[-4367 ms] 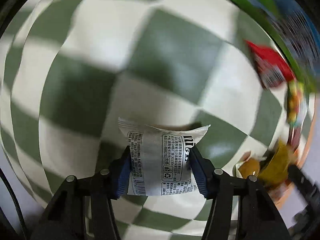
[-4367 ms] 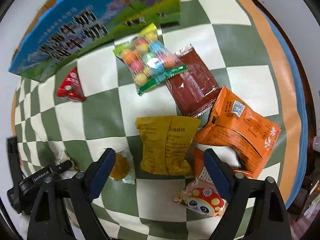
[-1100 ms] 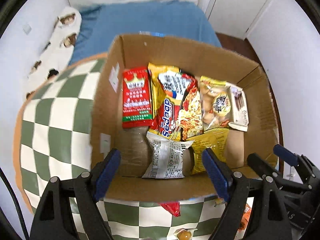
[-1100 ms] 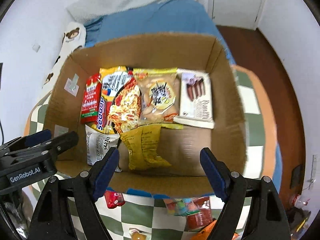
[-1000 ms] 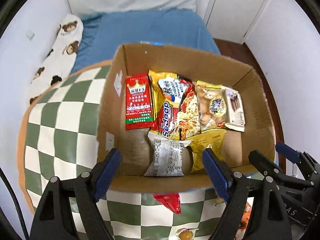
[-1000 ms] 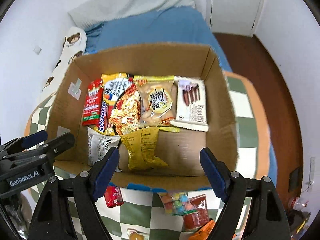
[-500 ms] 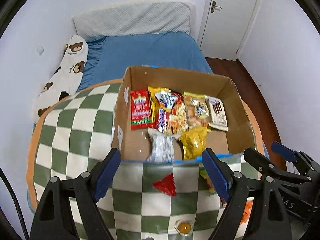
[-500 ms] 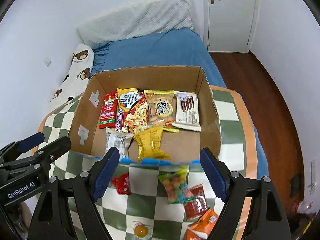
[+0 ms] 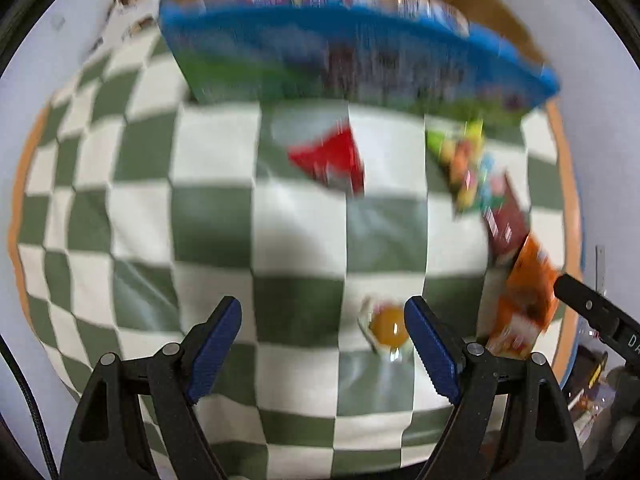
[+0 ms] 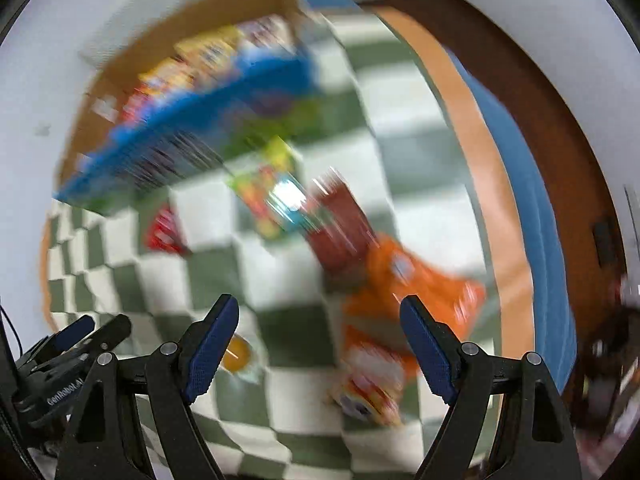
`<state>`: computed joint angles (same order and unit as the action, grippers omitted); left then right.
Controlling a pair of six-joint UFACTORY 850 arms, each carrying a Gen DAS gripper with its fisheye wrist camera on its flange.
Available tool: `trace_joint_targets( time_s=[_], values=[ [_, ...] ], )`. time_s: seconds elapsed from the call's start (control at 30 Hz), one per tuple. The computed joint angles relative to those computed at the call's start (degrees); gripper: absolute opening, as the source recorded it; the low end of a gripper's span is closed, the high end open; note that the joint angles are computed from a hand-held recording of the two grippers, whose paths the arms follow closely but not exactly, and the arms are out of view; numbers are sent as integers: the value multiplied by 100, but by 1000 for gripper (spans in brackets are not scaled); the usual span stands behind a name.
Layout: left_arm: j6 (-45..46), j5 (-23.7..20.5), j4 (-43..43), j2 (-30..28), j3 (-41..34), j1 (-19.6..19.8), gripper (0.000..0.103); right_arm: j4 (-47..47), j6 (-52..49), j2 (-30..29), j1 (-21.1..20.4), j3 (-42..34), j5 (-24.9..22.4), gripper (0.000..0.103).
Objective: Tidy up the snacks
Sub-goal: 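Move both tools back over the snacks on the checkered cloth, then grasp the candy-ball bag with left tool while right tool grasps orange Cuicuijiao bag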
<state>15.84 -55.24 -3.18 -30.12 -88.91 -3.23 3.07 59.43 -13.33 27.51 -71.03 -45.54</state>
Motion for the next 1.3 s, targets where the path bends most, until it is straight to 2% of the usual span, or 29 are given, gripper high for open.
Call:
trace_joint_targets(
  time_s=[0.17,0.27,0.33,0.37,0.53,0.67,0.83,0.93,1.0,1.1,1.23,1.3],
  values=[
    [-125,-61,183,89,519,-198,83,778,-91,197,114,793,229,85],
    [-169,-20,289,146,663,-327,83,882,-165,84,215,922,343,84],
    [-186,-12,326,177,723,-414,83,887,-225,-77,279,949,402,75],
    [-203,11,359,204,765,-467,83,911,-284,-115,289,969,471,60],
    [-202,-20,316,288,796,-601,83,680,-282,-23,382,981,576,53],
    [-273,-371,-143,31,216,-585,83,667,-343,428,308,1081,808,53],
    [-657,-787,-1006,-710,-1000,-658,83,332,-276,625,-2,939,890,53],
    [-980,-1068,-1216,-1322,-1828,-755,83,254,-563,436,-467,795,914,53],
    [-1232,-1307,-1191,-1779,-2415,-864,83,537,-955,313,-720,738,981,53],
    [-1428,-1511,-1126,-2239,-2874,-924,83,809,-1591,38,-1021,528,887,53],
    [-1605,-1326,-808,-2481,-3094,-1071,83,1186,-2440,-559,-1262,-68,469,53],
    [-1617,-1176,-722,-2479,-3068,-1135,83,1213,-2625,-684,-1326,-160,330,58]
  ],
)
